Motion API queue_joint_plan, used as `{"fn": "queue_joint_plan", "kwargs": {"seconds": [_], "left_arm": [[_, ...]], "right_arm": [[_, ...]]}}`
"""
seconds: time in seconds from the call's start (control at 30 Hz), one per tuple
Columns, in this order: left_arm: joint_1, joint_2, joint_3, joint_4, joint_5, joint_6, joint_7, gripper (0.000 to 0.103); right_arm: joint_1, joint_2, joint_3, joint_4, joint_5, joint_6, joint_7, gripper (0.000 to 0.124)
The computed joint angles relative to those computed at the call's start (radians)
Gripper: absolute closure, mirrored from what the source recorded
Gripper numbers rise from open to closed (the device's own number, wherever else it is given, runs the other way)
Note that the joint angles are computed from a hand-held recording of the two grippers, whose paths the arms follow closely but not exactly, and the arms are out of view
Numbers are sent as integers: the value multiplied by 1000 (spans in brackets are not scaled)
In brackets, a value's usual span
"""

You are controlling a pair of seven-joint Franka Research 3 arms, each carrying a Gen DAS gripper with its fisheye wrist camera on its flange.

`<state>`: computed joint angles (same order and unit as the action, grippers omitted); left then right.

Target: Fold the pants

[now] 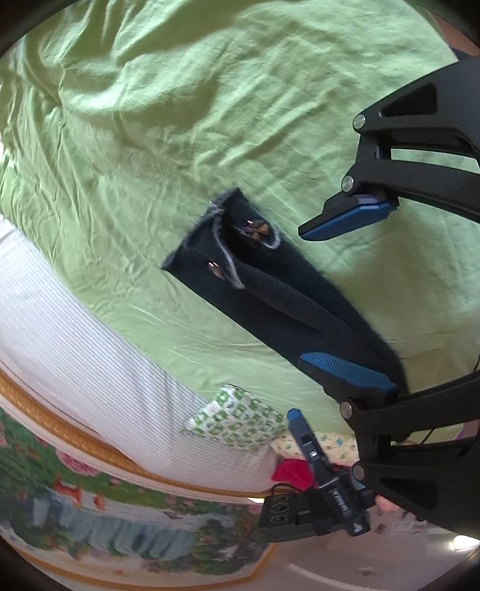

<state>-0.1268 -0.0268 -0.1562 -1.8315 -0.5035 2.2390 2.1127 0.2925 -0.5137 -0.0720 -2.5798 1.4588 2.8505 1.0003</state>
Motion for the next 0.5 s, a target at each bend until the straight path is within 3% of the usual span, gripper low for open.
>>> {"fn": "queue_joint_plan", "kwargs": {"seconds": [0.17, 0.3, 0.47, 0.5], "left_arm": [[-8, 107, -28, 112, 49, -50, 17, 33], [-6, 181, -55, 199, 92, -84, 13, 33], [-3, 316, -89, 372, 132, -207, 0, 32], [-7, 335, -94, 397, 147, -220, -9, 32]], "right_arm": [[-12, 47, 24, 10, -30, 49, 168, 60], [0, 78, 11, 37, 14, 66, 143, 60], [-8, 144, 24, 107, 115, 110, 23, 61], [-13, 152, 31, 113, 116, 113, 17, 73]]}}
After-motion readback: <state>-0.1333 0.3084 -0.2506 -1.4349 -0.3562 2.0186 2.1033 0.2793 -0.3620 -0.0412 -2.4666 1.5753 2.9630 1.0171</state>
